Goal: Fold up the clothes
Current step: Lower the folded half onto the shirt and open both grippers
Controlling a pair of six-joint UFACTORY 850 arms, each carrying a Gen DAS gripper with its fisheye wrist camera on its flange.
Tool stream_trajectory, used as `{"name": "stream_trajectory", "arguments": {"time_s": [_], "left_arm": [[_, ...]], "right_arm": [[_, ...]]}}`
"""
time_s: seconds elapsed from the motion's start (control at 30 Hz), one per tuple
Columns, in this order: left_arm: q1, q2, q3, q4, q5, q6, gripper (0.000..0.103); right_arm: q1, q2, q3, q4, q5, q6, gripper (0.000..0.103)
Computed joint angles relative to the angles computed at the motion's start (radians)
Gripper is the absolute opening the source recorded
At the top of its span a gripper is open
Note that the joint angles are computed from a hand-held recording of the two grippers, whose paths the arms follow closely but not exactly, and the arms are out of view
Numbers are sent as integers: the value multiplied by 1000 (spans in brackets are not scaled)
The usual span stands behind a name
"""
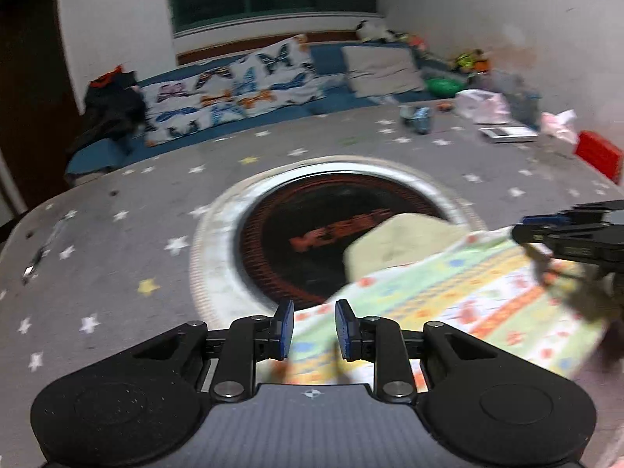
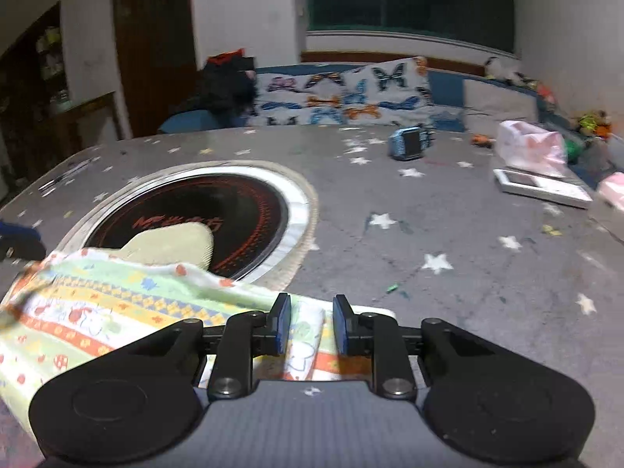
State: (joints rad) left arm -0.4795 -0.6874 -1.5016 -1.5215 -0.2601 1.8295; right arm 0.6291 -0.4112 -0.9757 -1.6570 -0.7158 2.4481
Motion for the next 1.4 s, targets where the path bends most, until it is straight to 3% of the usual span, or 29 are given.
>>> {"name": "stream_trajectory", "arguments": {"time_s": [0.1,0.3,0.43,0.53,0.7,1.03,1.17,1.4], "left_arm": [[-17,-9,-15,26,-36,-25,26],[-54,-76,-94,158,-57,-181,26],[-61,-125,-148,258,-52,-313,26],[-56,-142,-163,252,-65,-323,26],[-40,-105,-113,113,-85,-196,25],[-26,17,83,-168,-113,172,25],[-30,37,138,-246,-98,281,25],[-18,99,241,-409,-152,451,24]], "right_arm": [[29,-1,-13,-39,-61,-43,22],[-7,-13,-46,-274,106,120,22],[-38,-71,-104,-196,185,62,18],[-44,-68,-99,-192,188,72,18],[-16,-38,-79,-177,145,13,19],[49,-31,-86,-253,201,-10,19],[68,-33,-84,-224,190,-41,19],[130,7,-43,-223,181,-57,19]]}}
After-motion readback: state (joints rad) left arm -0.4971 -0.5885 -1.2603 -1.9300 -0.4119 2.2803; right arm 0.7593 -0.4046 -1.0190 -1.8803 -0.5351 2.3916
